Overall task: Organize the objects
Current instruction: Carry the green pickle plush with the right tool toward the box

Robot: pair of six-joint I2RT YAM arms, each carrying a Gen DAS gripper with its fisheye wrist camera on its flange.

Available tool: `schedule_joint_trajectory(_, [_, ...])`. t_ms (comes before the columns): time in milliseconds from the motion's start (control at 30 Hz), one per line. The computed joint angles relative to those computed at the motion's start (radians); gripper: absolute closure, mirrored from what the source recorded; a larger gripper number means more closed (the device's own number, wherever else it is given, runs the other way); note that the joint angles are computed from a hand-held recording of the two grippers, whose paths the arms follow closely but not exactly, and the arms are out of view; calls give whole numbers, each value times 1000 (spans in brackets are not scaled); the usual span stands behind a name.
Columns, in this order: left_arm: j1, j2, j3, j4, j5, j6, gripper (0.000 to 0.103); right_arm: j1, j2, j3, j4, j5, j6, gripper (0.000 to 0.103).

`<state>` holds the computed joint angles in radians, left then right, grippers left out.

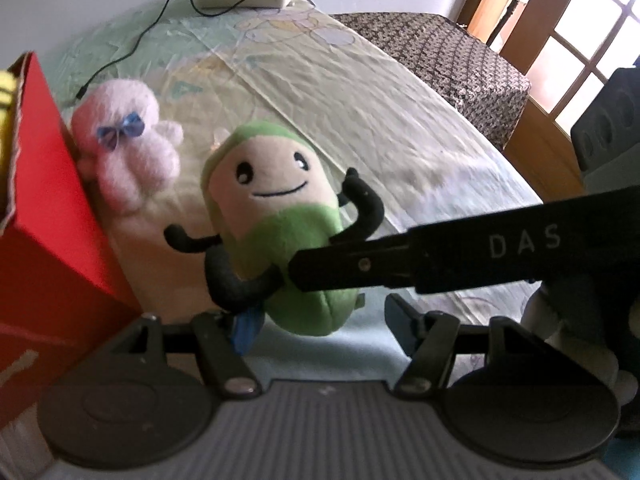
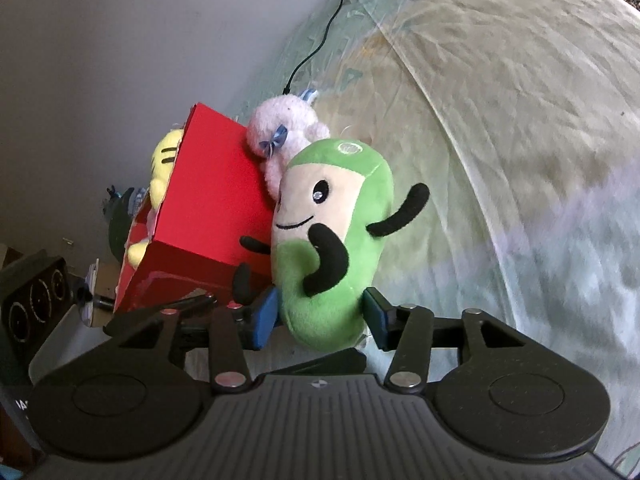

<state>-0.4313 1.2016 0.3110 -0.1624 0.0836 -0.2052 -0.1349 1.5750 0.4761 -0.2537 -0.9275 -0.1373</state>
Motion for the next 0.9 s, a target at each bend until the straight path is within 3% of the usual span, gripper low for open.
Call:
schedule_joint_trajectory(167, [22,-33,-17,-7,12,-6,33,-19,-19,-12,31,-7,38,48])
schedule_joint_trajectory(233, [29,-34,-18,-2,9,-6,30,-34,-28,-24,71,-8,77,36])
schedule_joint_trajectory(433, [42,-6,0,24,-16,-7,19,-33,25,-6,134,9,144,36])
schedule_joint_trajectory(733, [22,182,82,93,-9,7,25,-28,113,34,148,8,138,35])
schedule_joint_trajectory(900, [-10,215,100,105,-46,1,24,-31,119,43,124,-3,112,37])
